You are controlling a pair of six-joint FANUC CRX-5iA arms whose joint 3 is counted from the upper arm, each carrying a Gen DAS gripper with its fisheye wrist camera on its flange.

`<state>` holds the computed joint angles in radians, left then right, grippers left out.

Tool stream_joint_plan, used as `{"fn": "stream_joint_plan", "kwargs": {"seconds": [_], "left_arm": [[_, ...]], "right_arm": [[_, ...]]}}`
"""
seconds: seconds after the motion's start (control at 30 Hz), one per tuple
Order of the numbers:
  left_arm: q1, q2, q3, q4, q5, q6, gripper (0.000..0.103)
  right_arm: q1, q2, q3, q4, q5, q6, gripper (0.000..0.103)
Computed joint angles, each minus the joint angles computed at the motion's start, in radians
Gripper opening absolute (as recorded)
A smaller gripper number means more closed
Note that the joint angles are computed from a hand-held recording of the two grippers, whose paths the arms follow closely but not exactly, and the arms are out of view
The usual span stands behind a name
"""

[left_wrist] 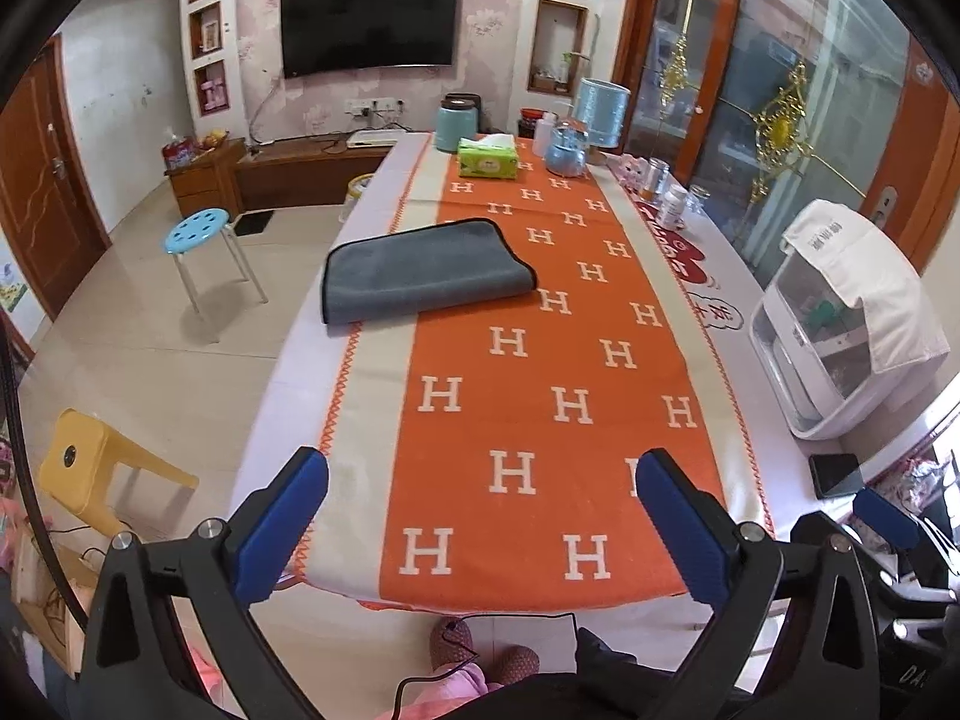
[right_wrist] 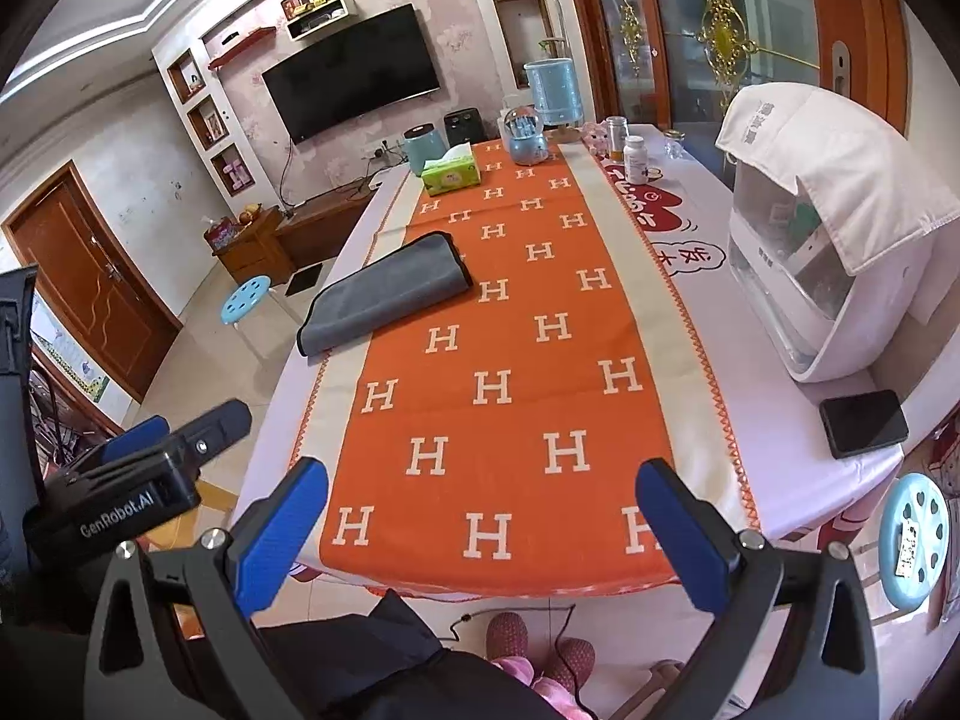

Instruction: Fold towel

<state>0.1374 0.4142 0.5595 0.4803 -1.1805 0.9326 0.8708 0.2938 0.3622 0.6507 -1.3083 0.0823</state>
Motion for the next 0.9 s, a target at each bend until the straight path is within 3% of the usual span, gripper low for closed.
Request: {"fn": "stream_joint_plan", "kwargs": {"seconds": [0.37, 0.9], "left_arm": [[0.0, -0.043, -0.067, 0.007, 0.056, -0.046, 0.102], [-0.007, -0.047, -0.062, -0.007, 0.06, -0.053, 0.102]], "right_arm": [[0.009, 0.016, 0.016, 0.005, -0.015, -0.014, 0.103], [0.01, 0.02, 0.016, 0.002, -0.007, -0.022, 0.103]]}}
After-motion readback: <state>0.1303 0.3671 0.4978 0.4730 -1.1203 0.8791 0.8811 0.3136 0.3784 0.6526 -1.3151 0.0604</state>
